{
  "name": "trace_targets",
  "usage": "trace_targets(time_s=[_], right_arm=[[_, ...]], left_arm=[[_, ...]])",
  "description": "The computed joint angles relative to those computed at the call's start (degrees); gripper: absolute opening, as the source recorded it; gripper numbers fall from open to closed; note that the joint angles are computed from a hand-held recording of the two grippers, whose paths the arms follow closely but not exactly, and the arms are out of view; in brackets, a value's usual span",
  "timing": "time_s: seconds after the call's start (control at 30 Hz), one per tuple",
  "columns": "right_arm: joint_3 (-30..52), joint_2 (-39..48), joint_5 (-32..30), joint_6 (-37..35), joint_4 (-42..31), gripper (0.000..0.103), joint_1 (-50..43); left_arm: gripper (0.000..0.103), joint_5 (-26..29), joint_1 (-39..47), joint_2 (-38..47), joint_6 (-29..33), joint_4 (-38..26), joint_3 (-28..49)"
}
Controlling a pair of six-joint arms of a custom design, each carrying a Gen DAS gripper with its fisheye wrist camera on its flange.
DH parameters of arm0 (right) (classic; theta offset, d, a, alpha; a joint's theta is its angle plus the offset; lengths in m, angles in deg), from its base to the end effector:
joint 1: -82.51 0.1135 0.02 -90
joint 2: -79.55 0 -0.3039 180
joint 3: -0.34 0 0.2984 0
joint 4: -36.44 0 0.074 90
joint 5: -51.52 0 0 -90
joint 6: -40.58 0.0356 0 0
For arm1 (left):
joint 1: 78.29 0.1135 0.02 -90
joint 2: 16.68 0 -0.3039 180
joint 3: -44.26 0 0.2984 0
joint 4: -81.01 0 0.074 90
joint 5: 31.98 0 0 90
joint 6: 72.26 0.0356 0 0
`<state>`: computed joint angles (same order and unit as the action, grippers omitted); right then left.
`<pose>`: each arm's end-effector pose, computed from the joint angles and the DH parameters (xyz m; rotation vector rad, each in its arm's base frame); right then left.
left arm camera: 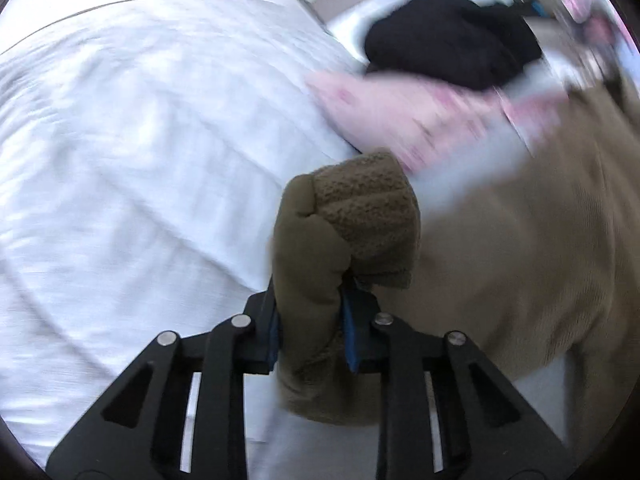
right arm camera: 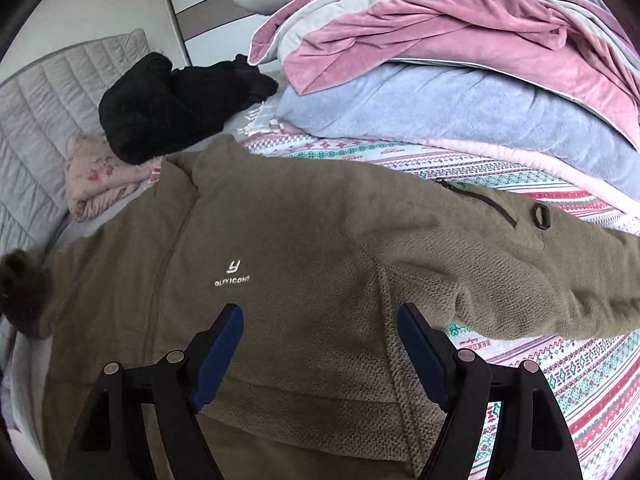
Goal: Fold large clothes
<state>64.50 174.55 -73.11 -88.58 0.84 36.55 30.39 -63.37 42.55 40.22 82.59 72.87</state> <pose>0.2537 -0.2332 0.1686 -0.0136 2.4369 0.2154 0.2021 0.0709 0.1714 -0.1661 2.1321 0.8924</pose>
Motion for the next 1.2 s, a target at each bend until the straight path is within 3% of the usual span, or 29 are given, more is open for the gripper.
trace_targets(time_s=[0.1, 0.2, 0.23, 0.43, 0.53, 0.63, 0.8, 0.9, 0.93, 0.97, 1.0, 1.03, 1.1, 1.2], right_arm=[[0.76, 0.49, -0.71, -0.01, -0.51, 0.080, -0.83], [1.32, 0.79, -1.40, 0.12, -1.08, 0.080, -1.30], [1.44, 0.78, -1.68, 0.18, -1.30, 0.080, -1.35], [1.31, 0.01, -2.74, -0.38, -2.43, 0.080, -1.16], [1.01, -0.35, -2.89, -0.99, -2.47, 0.080, -1.15], [1.15, -0.15, -3.04, -1.15, -2.70, 0.080, -1.15], [1.32, 0.33, -2.81, -1.13, -2.83, 0.080, -0.96], [1.06, 0.18, -2.86, -1.47, -2.73, 0.080, -1.04], [0.91, 0.04, -2.85, -1.49, -2.60, 0.080, -1.08], [0.86, -0.02, -2.84, -1.48, -2.54, 0.080, -1.06], [0.82, -0.06, -2.84, -1.39, -2.46, 0.080, -1.01], [0.77, -0.14, -2.84, -1.35, -2.39, 0.080, -0.98], [0.64, -0.34, -3.03, -1.77, -2.39, 0.080, -0.98], [0.50, -0.62, -3.24, -2.07, -2.37, 0.080, -1.11]], left_arm=[[0.027, 5.76, 11.08, -12.98, -3.93, -12.98, 5.85], [0.029, 8.88, 21.33, -14.32, -6.87, -17.43, 10.00], [0.036, 10.00, 25.04, -12.70, -9.02, -21.28, 12.19], [0.064, 6.95, 26.61, -12.53, -9.25, -26.90, 11.06], [0.064, 11.82, 27.47, -12.43, -10.07, -30.61, 11.84], [0.074, 15.16, 28.11, -12.78, -9.39, -29.55, 10.88], [0.075, 17.50, 26.78, -9.50, -7.23, -22.70, 7.86], [0.075, 29.35, 29.29, -5.58, -5.93, -20.25, 8.40], [0.068, 32.36, 29.82, -2.67, -7.03, -19.97, 9.47], [0.034, 35.41, 30.90, -1.35, -7.65, -20.74, 10.18], [0.025, 37.99, 31.79, -0.18, -8.80, -21.83, 11.03], [0.025, 37.90, 31.93, -0.81, -11.36, -21.71, 10.88], [0.022, 43.41, 34.48, -4.61, -13.89, -22.65, 9.75], [0.022, 52.61, 40.97, -14.56, -21.19, -29.55, 9.27]])
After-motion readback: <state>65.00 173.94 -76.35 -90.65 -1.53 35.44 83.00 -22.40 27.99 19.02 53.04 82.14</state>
